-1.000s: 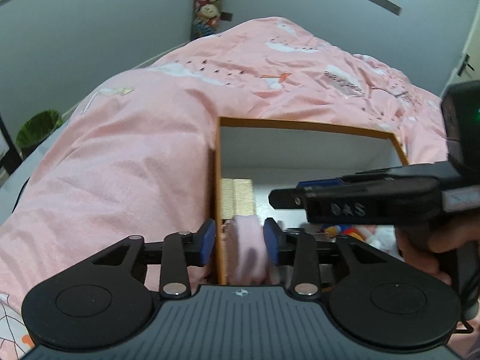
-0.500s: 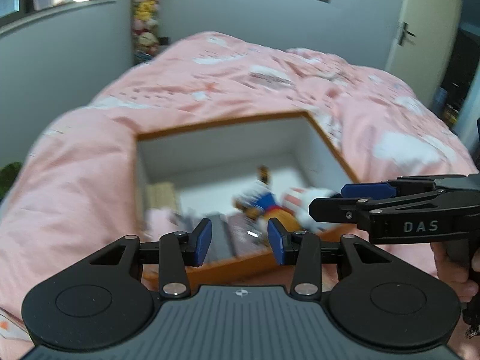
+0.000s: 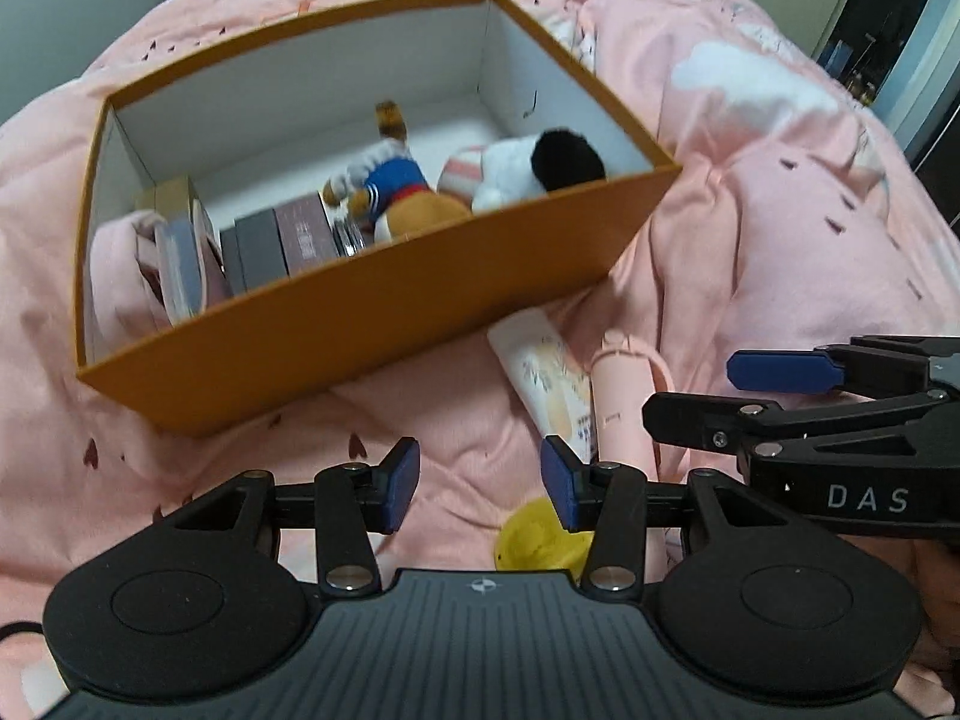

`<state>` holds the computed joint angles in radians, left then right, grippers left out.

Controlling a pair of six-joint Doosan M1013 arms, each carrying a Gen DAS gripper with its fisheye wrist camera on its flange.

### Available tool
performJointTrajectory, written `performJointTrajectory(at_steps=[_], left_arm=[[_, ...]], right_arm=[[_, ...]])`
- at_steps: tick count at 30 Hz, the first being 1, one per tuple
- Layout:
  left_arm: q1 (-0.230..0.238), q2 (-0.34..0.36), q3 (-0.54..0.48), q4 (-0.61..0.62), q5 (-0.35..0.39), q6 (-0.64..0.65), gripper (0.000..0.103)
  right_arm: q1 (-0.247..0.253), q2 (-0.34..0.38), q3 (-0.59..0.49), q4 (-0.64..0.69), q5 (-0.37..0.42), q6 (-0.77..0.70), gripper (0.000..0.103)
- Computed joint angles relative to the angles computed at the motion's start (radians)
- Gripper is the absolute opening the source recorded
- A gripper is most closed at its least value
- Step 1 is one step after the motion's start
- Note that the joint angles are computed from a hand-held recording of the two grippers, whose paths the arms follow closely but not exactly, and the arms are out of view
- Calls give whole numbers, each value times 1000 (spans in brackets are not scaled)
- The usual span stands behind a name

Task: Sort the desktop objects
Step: 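Move the right tool onto the pink selfie stick while the left tool approaches the yellow tape measure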

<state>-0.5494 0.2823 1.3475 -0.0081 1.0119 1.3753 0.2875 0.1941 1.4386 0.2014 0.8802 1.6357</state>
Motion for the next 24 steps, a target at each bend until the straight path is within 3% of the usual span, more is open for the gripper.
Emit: performJointTrajectory(at_steps=[8,11,13,20,24], left_arm=[[-2,13,-4,0,47,-38,52],[2,16,-5,-10,49,-35,52],[1,20,-4,-12,46,-32,52],[6,29,-8,-26,42,-42,52],[7,25,-2,-32,32,-46,52]], right_arm=[[-14,11,7,43,58,-17,60],[-19,24,1,69,84,-22,49],[-23,27,4,78,90,-9,33],[-26,10,27,77,47,17,26],[-19,-12,40,37,-14,29,10]])
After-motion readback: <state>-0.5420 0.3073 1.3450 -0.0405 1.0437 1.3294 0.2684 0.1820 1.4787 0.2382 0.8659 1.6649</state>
